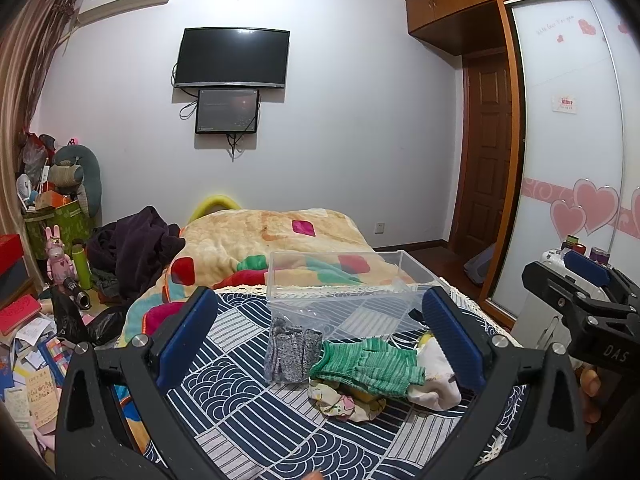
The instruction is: Organize soft objects
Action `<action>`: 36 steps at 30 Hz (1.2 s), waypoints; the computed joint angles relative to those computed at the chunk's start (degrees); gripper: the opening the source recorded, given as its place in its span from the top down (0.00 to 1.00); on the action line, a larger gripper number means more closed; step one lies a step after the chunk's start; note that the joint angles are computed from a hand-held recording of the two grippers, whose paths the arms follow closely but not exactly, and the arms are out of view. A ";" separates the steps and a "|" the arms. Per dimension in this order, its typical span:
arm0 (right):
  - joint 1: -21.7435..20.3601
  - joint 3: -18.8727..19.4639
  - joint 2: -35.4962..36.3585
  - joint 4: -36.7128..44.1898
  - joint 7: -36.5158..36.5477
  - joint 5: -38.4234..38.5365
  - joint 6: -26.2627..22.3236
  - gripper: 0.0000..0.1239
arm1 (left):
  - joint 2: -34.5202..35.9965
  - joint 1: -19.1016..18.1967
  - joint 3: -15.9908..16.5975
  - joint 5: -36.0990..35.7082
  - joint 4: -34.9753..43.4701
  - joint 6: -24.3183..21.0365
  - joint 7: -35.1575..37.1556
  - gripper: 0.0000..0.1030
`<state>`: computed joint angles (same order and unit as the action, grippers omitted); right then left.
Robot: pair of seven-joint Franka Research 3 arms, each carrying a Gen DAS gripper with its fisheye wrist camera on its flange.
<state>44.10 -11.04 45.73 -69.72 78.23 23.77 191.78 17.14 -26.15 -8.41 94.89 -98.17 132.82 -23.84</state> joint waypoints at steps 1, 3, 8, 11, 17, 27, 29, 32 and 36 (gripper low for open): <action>-0.07 0.11 -0.01 0.00 -0.05 -0.04 0.03 0.17 | 0.05 -0.02 0.00 0.00 0.05 -0.01 -0.06 0.00; -0.14 0.27 -0.07 -0.12 -0.18 0.00 0.21 0.17 | 0.11 -0.06 -0.03 -0.13 0.11 0.06 -0.08 0.00; -0.24 0.57 -0.10 -0.18 -0.59 0.25 0.41 0.17 | 0.14 -0.09 0.00 -0.54 0.31 0.22 0.20 0.00; -0.36 0.78 -0.13 -0.21 -0.78 0.31 0.45 0.17 | 0.11 -0.03 0.00 -0.82 0.30 0.55 -0.19 0.00; -0.26 0.62 -0.09 -0.05 -0.97 0.58 0.33 0.17 | -0.12 0.15 0.04 -1.24 0.26 1.21 -0.22 0.00; 0.16 -0.15 0.08 0.06 -0.72 0.73 -0.07 0.17 | 0.36 0.74 0.29 -2.22 0.49 2.25 2.34 0.00; 0.74 -1.31 0.63 0.78 -0.25 0.77 -1.31 0.17 | 0.68 1.52 0.37 -4.08 0.69 4.09 3.53 0.00; 0.98 -2.55 1.65 2.30 1.39 -0.58 -3.92 0.17 | 1.34 3.23 0.43 -9.92 0.92 8.17 7.50 0.00; -1.89 0.61 2.04 3.24 2.39 -4.54 -7.44 0.17 | 2.90 3.85 1.88 -12.07 1.61 11.25 7.48 0.01</action>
<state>42.20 -10.43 47.77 -66.48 80.62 19.22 184.33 20.04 -22.30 -6.52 82.82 -96.56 144.07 -16.36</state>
